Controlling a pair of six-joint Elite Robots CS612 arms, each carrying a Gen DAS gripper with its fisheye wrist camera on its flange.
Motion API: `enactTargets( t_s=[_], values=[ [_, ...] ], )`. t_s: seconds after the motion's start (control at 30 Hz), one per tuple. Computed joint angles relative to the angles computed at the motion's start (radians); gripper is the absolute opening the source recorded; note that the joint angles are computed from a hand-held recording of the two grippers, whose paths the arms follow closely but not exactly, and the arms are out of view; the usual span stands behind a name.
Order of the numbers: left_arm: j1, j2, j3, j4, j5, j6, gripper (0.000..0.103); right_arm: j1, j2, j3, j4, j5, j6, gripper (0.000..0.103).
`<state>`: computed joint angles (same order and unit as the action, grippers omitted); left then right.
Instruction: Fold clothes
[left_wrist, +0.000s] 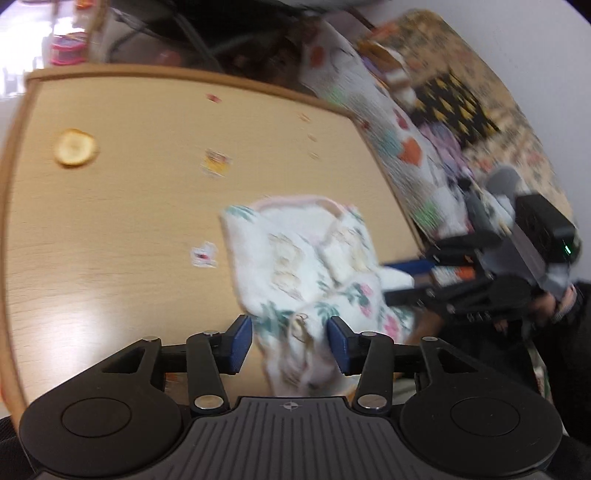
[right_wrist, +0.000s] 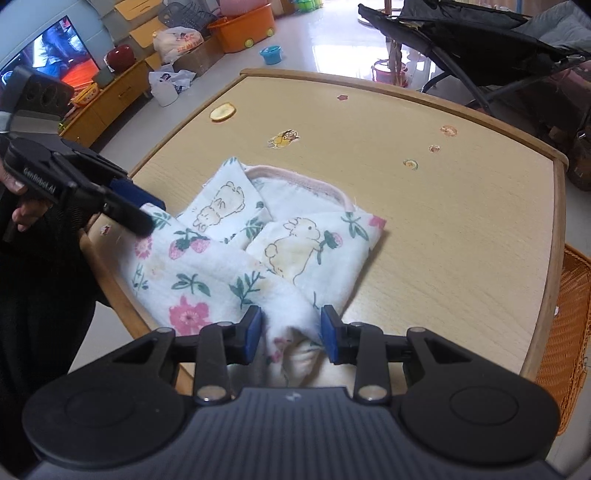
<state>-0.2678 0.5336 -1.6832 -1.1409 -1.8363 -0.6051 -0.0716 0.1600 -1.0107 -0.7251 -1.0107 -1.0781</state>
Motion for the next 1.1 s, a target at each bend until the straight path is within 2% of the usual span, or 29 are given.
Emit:
enactTargets(
  t_s=[0.17,0.27,0.43,0.6,0.73,0.8,0.87,1.0,1.1],
  values=[
    [-0.019,-0.006,0.003,0.036,0.087,0.044,0.05,-0.005,0.022,-0.038,-0.019,0.016,0.05,0.038],
    [-0.026,-0.014,0.006,0.047,0.127,0.074,0.05,-0.011,0.016,-0.032,-0.011,0.03,0.092,0.038],
    [-0.031,-0.028,0.007,0.059,0.184,0.097,0.05,-0.022,0.023,-0.061,-0.045,0.055,0.109,0.038],
    [-0.032,-0.036,-0.005,0.013,0.22,0.093,0.05,-0.006,0.055,-0.104,-0.084,-0.017,0.131,0.038],
    [-0.046,-0.071,-0.01,0.005,0.251,0.179,0.05,-0.005,0.074,-0.13,-0.097,-0.01,0.16,0.038],
    [-0.049,-0.088,-0.01,0.005,0.202,0.245,0.051,-0.006,0.077,-0.132,-0.102,-0.005,0.179,0.038],
    [-0.051,-0.107,-0.008,0.009,0.144,0.312,0.059,-0.008,0.078,-0.134,-0.102,0.002,0.183,0.038],
    [-0.058,-0.125,0.002,0.06,0.046,0.425,0.06,-0.01,0.081,-0.137,-0.104,0.006,0.186,0.038],
    [-0.074,-0.121,0.008,0.131,0.106,0.448,0.06,-0.01,0.084,-0.144,-0.109,0.006,0.188,0.038]
  ],
)
